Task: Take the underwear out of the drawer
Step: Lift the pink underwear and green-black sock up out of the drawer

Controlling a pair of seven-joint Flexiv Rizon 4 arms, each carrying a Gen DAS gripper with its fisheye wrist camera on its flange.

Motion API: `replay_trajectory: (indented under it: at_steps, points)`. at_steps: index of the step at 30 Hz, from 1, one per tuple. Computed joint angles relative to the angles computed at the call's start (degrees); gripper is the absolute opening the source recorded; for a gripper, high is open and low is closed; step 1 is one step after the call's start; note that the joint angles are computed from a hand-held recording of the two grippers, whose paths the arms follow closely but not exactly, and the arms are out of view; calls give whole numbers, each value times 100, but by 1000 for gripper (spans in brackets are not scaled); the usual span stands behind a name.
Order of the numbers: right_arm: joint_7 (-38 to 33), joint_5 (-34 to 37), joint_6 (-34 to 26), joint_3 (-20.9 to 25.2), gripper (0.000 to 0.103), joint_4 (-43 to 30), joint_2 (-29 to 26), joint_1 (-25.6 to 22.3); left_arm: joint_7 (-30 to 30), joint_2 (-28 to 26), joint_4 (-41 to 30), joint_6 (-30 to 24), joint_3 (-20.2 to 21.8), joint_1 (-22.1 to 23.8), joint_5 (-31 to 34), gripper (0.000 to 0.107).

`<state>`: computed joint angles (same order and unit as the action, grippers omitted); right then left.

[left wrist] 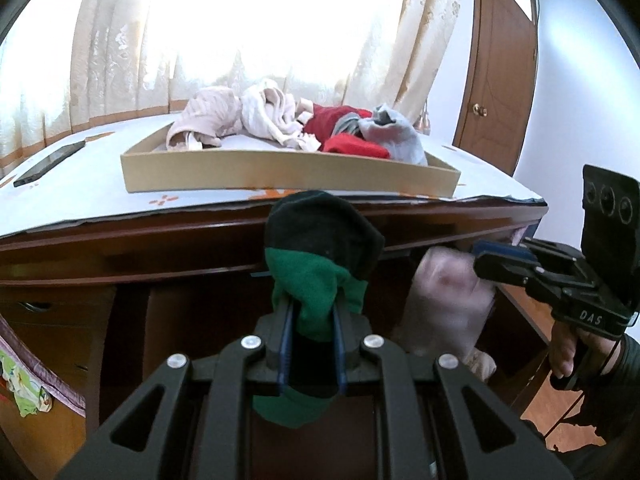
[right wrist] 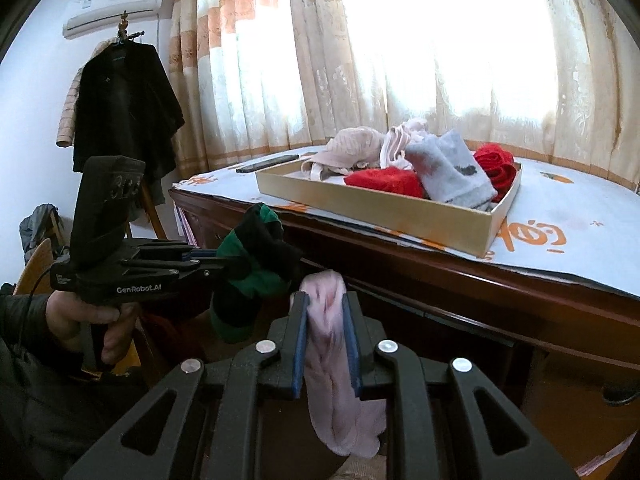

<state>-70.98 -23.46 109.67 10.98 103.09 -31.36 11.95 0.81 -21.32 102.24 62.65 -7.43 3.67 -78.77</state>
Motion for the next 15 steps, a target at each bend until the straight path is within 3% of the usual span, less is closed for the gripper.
replay_trajectory:
  at_steps: [2, 11, 14, 15]
  points:
    - [-32, 95, 13, -139, 11, 23, 29, 130, 44, 6, 7, 29, -3, -12, -13, 15]
    - [-13, -317, -854, 847, 11, -323, -178, -656, -119, -29, -47, 40, 26, 29, 85, 15]
    - [-385, -381, -2033, 1771, 29, -782, -434, -1215, -194, -54, -77, 57, 23, 59, 133, 15]
    - [-582, -343, -2385, 1998, 46, -929, -511, -1313, -222, -64, -87, 70, 20, 67, 152, 15]
